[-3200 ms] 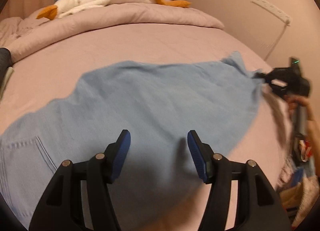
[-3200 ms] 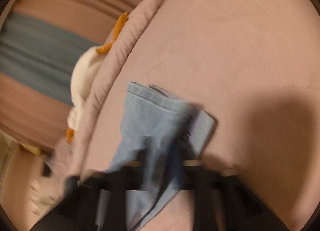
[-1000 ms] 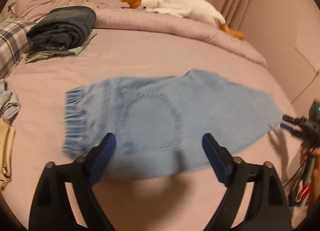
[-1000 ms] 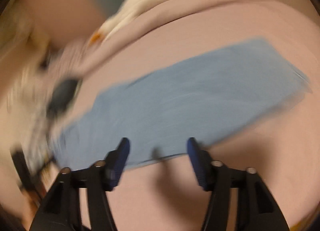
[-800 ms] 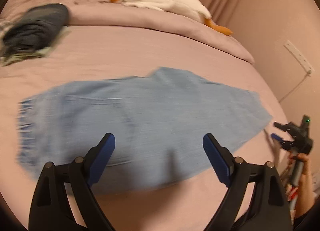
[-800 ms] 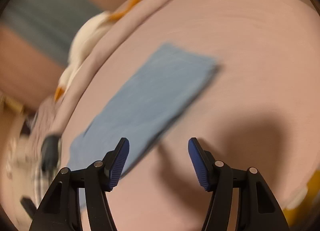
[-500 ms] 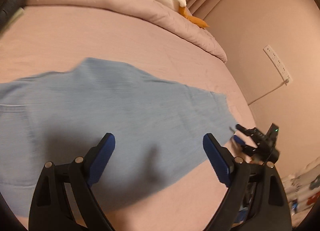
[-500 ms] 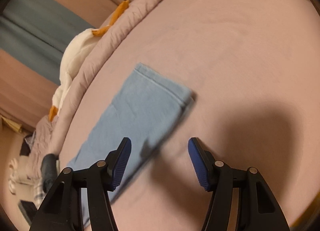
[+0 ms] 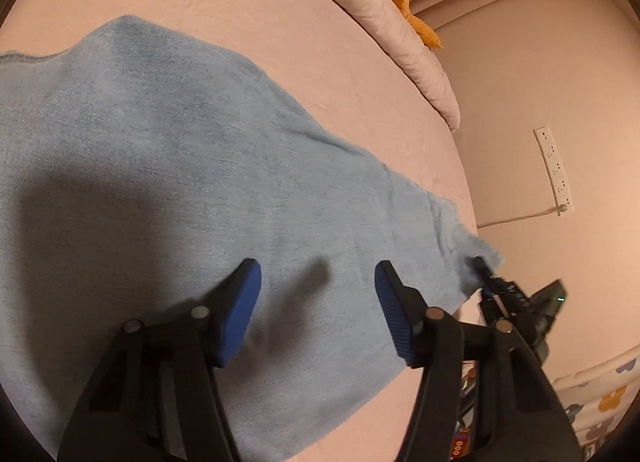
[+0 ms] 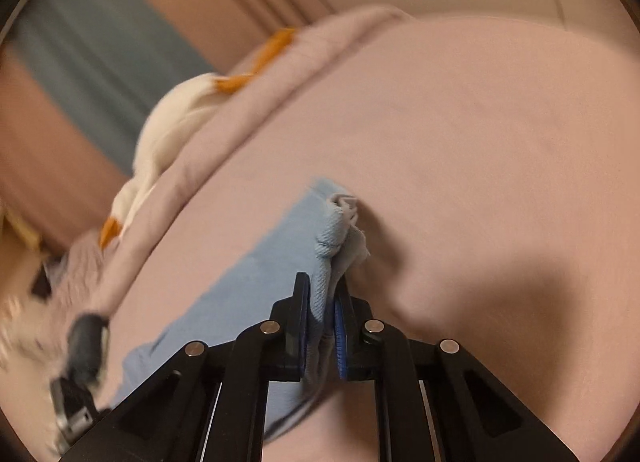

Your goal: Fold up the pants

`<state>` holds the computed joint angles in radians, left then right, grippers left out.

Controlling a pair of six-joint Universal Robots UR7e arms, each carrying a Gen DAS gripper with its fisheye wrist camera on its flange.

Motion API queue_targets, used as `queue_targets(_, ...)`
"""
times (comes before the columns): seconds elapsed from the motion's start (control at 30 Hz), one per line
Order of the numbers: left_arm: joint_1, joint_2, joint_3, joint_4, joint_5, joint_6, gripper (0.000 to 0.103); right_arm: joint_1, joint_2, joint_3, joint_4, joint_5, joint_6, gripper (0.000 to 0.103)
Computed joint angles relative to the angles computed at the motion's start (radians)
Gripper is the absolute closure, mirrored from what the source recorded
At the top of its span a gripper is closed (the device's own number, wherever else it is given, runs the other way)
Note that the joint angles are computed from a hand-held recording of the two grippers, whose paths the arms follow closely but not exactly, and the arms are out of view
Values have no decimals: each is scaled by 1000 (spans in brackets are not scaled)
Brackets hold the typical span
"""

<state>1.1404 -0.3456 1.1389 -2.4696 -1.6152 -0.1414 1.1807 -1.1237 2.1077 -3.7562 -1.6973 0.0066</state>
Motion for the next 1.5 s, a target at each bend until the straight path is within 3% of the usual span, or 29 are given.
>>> queue_targets(0.1, -16, -13, 7, 0, 5, -29, 38, 83, 11, -20, -20, -42, -136, 91)
queue_targets(0.27, -4, -30, 39, -67, -153, -81, 18, 222, 86, -54, -41, -107, -420, 91)
queue_targets(0.43, 12, 4, 12, -94, -288, -147, 16, 313, 243, -114, -67, -178, -638, 91)
queue_targets(0.47, 11, 11, 2, -88, -282, -164, 16, 320, 268, -124, -63, -184, -664, 91)
queue_targets(0.53, 18, 30, -25, -73, -271, -209, 21, 330, 305, -136, -56, -186, -689, 91)
queue_targets(0.63, 32, 41, -39, -72, -288, -241, 66, 345, 344, -152, -71, -222, -736, 91)
queue_targets(0.67, 31, 32, -29, -83, -280, -222, 73, 352, 353, -155, -78, -243, -755, 91)
queue_targets(0.8, 25, -6, 14, -148, -264, -177, 86, 386, 397, -179, -142, -297, -854, 91)
queue_targets(0.93, 14, -67, 84, -245, -193, -85, 95, 414, 426, -189, -199, -270, -911, 91)
queue_targets(1.0, 15, -92, 106, -249, -141, -49, 95, 429, 446, -196, -197, -253, -934, 91)
queue_targets(1.07, 19, -97, 99, -210, -43, -66, 95, 440, 470, -218, -169, -266, -959, 91)
queue_targets(1.13, 39, -105, 110, -232, -26, -102, 95, 449, 493, -248, -90, -299, -954, 91)
queue_targets(1.17, 44, -111, 118, -242, -15, -101, 95, 450, 498, -252, -78, -301, -956, 84)
queue_targets(1.23, 51, -123, 123, -236, 17, -99, 95, 454, 516, -267, -64, -319, -973, 82)
queue_targets(1.33, 67, -132, 130, -242, -14, -102, 94, 449, 494, -266, 0, -307, -937, 82)
queue_targets(1.4, 84, -121, 96, -176, -94, -122, 94, 447, 489, -261, 4, -293, -939, 82)
queue_targets(1.5, 97, -129, 123, -220, -174, -158, 70, 448, 483, -254, -25, -281, -938, 82)
